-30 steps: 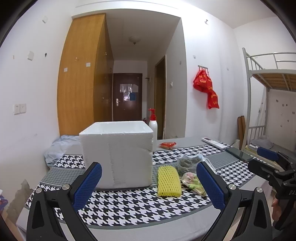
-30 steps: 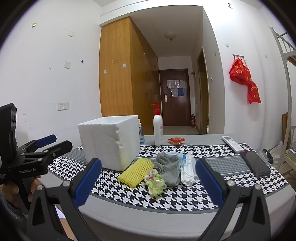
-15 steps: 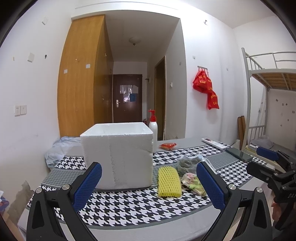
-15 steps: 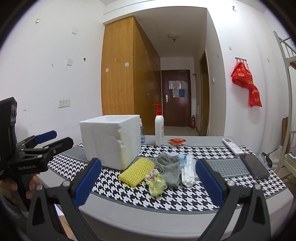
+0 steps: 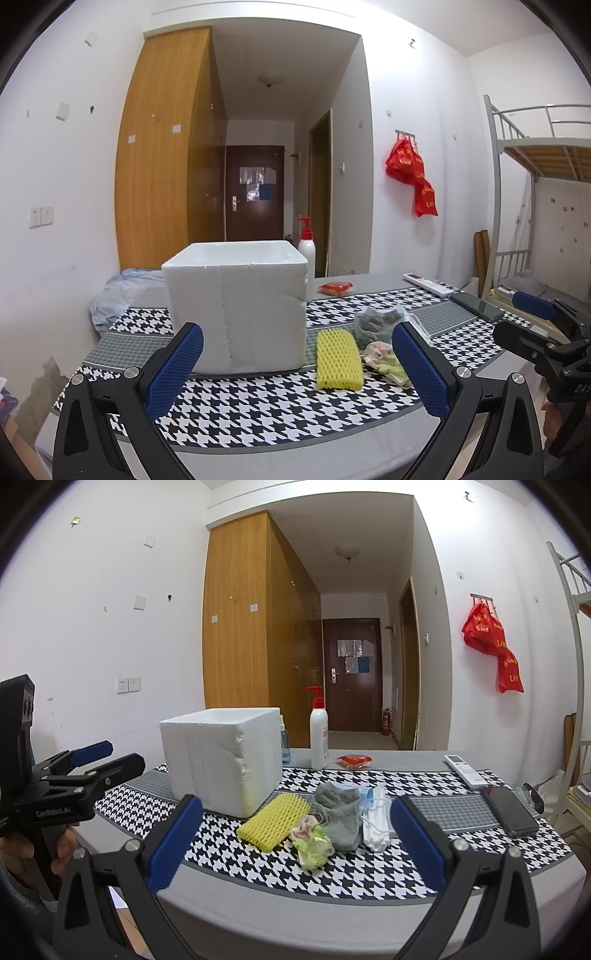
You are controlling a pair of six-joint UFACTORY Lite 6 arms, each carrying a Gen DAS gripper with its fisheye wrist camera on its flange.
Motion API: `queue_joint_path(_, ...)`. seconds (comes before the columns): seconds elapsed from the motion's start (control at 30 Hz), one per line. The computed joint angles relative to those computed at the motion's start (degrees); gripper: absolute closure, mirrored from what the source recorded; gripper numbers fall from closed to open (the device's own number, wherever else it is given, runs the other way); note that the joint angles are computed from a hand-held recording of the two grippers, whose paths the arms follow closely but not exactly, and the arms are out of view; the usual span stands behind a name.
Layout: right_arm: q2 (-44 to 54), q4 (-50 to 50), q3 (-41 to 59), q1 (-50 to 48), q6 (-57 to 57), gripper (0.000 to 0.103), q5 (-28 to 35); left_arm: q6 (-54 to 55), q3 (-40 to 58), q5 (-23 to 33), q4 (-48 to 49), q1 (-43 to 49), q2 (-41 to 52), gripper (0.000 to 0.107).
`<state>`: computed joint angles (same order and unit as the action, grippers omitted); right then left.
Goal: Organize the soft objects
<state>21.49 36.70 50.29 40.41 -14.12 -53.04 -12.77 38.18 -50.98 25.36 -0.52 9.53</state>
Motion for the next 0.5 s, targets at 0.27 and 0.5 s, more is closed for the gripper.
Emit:
queue_joint_path(0.27,-0.15,-0.71,-0.23,-0.34,0.42,0.0,0.28,-0.43,0.45,-0.63,1.57,-0.1,0.66,0.005)
queue_joint_path(0.5,-0.47,-0.79,-0.67,-0.53,0.77,0.0,0.16,-0.13,1.82,0.71,0.51,-1.05,1.99,0.005)
